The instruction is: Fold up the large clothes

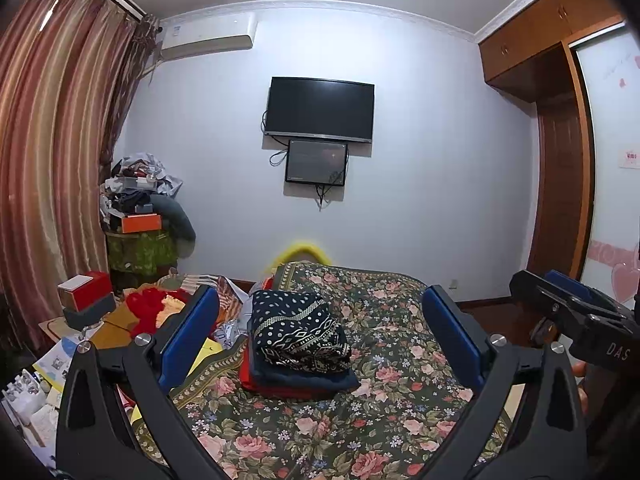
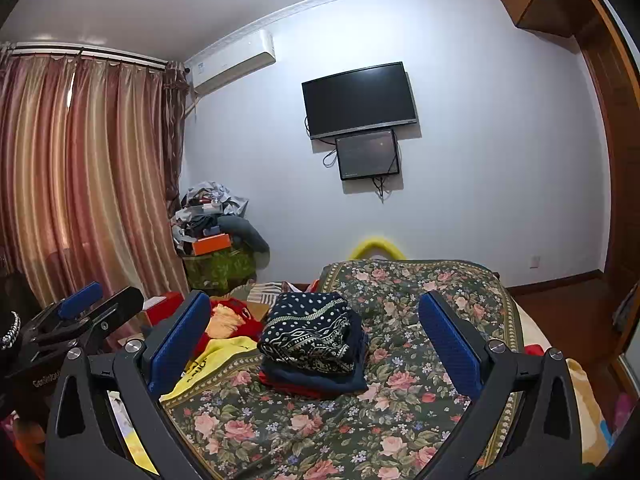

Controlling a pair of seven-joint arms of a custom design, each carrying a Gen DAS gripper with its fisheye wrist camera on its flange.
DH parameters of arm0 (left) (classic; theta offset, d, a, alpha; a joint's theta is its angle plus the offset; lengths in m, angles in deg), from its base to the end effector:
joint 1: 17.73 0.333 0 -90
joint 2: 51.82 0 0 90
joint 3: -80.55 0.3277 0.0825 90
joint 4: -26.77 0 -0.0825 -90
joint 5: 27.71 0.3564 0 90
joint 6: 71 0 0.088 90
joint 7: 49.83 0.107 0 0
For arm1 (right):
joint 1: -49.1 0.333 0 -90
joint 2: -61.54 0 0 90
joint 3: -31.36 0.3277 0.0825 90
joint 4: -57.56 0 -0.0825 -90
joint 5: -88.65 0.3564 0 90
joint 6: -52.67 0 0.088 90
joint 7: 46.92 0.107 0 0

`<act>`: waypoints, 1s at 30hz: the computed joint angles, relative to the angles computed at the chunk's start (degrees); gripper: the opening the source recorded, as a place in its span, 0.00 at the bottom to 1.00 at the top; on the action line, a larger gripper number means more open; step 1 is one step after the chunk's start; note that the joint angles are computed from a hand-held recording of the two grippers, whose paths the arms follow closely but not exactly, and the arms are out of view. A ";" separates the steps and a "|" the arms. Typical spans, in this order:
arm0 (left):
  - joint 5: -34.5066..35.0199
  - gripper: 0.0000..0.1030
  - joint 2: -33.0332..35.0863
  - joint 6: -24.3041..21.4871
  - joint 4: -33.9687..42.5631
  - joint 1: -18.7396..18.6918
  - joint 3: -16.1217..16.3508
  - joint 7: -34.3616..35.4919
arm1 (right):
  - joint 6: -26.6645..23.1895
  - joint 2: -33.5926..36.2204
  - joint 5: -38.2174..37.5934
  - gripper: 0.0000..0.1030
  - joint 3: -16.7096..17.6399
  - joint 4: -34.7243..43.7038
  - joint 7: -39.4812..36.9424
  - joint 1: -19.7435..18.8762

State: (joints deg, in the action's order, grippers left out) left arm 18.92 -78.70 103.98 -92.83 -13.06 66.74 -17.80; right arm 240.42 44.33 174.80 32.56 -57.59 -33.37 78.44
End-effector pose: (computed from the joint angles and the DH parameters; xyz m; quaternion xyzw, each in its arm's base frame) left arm 0.3896 -0.1575 0.7629 -0.5339 0.5202 -0.5034 0.4369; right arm 0.4299 0.1380 0.6973 -0.5929 0.4604 -0.3256 0.5748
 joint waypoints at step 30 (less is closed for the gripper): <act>-3.09 0.99 1.33 1.26 0.30 -2.26 1.11 4.57 | 2.67 0.18 -20.55 1.00 -0.17 -4.49 21.75 0.10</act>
